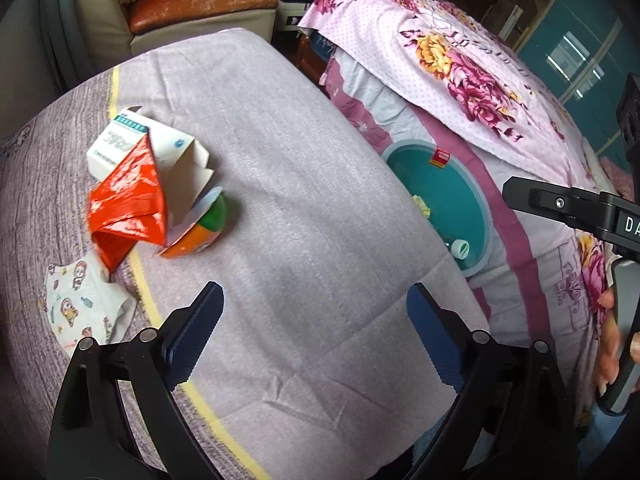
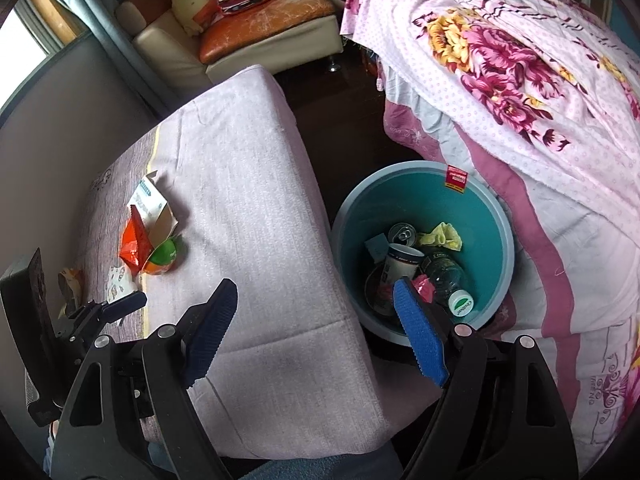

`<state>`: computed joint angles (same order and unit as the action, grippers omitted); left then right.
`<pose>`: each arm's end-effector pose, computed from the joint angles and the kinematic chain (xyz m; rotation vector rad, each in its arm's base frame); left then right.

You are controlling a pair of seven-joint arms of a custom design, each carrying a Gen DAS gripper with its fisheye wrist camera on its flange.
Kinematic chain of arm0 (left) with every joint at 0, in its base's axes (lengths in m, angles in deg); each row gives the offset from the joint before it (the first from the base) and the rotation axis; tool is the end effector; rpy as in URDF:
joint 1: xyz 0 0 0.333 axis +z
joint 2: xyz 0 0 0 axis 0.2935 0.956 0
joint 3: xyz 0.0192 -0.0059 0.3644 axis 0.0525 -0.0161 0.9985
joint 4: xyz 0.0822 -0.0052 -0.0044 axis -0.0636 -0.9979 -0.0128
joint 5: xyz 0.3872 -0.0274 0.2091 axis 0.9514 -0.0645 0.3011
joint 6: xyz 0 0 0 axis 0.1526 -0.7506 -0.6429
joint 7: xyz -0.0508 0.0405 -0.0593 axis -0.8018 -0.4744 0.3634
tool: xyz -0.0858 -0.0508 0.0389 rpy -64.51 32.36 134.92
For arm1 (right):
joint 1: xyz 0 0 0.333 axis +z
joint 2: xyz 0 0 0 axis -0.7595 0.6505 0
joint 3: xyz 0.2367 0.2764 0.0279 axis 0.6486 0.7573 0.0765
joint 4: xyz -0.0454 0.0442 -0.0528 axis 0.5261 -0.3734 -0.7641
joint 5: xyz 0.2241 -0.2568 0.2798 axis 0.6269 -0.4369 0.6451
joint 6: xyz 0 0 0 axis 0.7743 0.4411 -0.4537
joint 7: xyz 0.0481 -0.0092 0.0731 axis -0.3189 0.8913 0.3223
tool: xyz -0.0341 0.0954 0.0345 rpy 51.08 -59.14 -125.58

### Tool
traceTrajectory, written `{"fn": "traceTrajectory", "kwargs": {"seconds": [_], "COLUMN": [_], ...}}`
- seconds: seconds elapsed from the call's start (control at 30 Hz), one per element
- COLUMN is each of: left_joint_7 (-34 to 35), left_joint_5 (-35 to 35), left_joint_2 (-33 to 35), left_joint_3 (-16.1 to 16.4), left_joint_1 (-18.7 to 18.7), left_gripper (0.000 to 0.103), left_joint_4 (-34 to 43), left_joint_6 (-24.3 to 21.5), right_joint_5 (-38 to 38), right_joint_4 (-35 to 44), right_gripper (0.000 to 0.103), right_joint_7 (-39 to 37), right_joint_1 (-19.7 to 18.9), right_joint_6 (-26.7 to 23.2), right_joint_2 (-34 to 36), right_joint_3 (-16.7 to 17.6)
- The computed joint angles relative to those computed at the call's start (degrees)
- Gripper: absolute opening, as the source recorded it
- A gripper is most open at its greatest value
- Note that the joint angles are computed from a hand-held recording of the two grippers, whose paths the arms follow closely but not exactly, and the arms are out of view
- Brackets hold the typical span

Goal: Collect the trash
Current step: 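Move both grippers back to the table toward the remaining wrappers, then grasp the light blue wrapper with the right gripper while the left grasps the orange snack bag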

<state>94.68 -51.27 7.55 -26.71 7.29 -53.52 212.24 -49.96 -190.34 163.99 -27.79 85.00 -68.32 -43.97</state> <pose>0.5990 -0.2410 0.3843 -1.9389 2.2019 -0.7142 0.6392 0.3261 0.4246 -1.9361 1.8211 -0.1400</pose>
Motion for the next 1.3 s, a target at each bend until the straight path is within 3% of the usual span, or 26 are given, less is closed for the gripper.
{"fn": "traceTrajectory", "kwargs": {"seconds": [0.33, 0.67, 0.87, 1.07, 1.3], "left_joint_7": [-0.1, -2.6, -3.4, -3.6, -3.5], "left_joint_5": [2.7, 4.8, 5.2, 4.5, 2.5], "left_joint_2": [-11.0, -21.4, -25.2, -28.1, -28.3], "left_joint_3": [3.6, 7.2, 9.1, 10.6, 12.4], "left_joint_1": [2.9, 7.4, 10.3, 12.3, 14.3], "left_gripper": [0.093, 0.093, 0.093, 0.093, 0.093], "left_joint_4": [-12.7, -23.4, -28.0, -31.5, -32.3], "left_joint_6": [1.7, 1.9, 0.8, 0.1, 0.4], "right_joint_5": [2.2, 4.4, 6.3, 2.6, 0.4], "right_joint_4": [8.0, 19.1, 29.8, 35.8, 39.6], "right_gripper": [0.077, 0.077, 0.077, 0.075, 0.058], "right_joint_7": [-7.6, -15.4, -25.0, -30.3, -30.3], "right_joint_1": [2.7, 8.1, 11.6, 17.7, 20.8], "right_joint_6": [-7.3, -17.5, -29.0, -33.1, -35.9], "right_joint_2": [5.1, 12.9, 19.9, 23.9, 27.5], "right_joint_3": [3.8, 6.4, 9.1, 7.3, 5.6]}}
